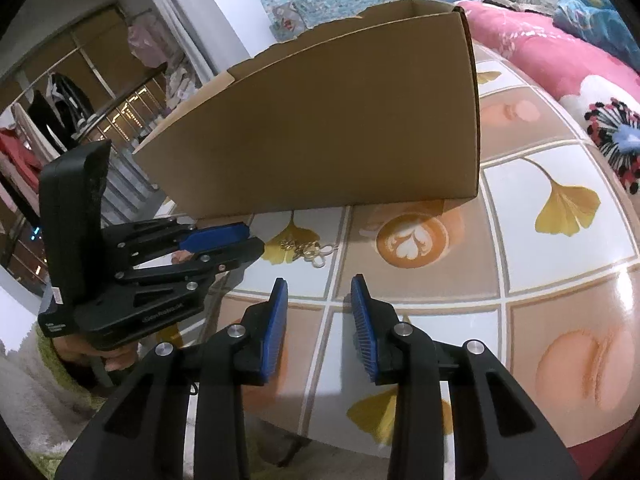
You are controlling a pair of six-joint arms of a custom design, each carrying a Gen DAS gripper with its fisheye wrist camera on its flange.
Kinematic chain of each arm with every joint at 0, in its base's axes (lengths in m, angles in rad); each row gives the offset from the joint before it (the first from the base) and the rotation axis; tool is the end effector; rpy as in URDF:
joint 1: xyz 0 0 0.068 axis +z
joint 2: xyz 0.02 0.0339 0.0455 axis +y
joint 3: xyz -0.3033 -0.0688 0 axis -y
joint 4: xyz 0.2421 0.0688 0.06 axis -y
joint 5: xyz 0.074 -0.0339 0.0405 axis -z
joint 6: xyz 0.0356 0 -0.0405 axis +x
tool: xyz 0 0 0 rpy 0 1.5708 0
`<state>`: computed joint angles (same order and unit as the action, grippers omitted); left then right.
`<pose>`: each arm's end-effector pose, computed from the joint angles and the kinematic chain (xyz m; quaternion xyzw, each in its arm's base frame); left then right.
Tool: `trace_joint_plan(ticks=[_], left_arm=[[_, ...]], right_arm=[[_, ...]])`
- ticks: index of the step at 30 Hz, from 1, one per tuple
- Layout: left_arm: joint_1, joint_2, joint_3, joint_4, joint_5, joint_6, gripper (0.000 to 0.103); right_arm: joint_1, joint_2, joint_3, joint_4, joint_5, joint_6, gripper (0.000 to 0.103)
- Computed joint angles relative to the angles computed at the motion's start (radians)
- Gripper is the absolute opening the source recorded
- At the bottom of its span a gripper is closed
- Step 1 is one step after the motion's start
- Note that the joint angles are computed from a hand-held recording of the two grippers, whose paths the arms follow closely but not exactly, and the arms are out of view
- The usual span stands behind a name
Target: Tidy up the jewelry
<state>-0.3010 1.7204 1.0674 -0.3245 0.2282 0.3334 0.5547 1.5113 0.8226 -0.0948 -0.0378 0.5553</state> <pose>0.3364 -0.1129 0.2239 0.3280 0.8923 -0.1042 0.2921 0.2583 0.1616 0.2314 -0.0070 0.9234 0.2169 0.3167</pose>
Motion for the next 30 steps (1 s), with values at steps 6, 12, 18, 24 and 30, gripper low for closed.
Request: trace_joint_plan(ticks=[6, 12, 18, 24, 30], left_arm=[[0.002, 0.002, -0.002, 0.008, 0.008, -0.002, 0.010], [0.000, -0.006, -0.020, 0.028, 0.011, -0.016, 0.010], [0.010, -0.013, -0.035, 0.041, 0.029, -0.014, 0.010], [0.024, -0.012, -0.032, 0.036, 0.050, -0.002, 0.010], [0.031, -0.013, -0.033, 0.035, 0.060, -0.001, 0.010]], right_arm=[[0.031, 0.022, 0.050, -0.045, 0.076, -0.077, 0.028], [0.031, 0.083, 0.135, -0.100, 0.120, -0.190, 0.027], [0.051, 0.187, 0.263, -0.189, 0.148, -0.338, 0.026], [0.041, 0.214, 0.312, -0.239, 0.099, -0.479, 0.010], [0.016, 0.190, 0.295, -0.269, 0.079, -0.458, 0.005]])
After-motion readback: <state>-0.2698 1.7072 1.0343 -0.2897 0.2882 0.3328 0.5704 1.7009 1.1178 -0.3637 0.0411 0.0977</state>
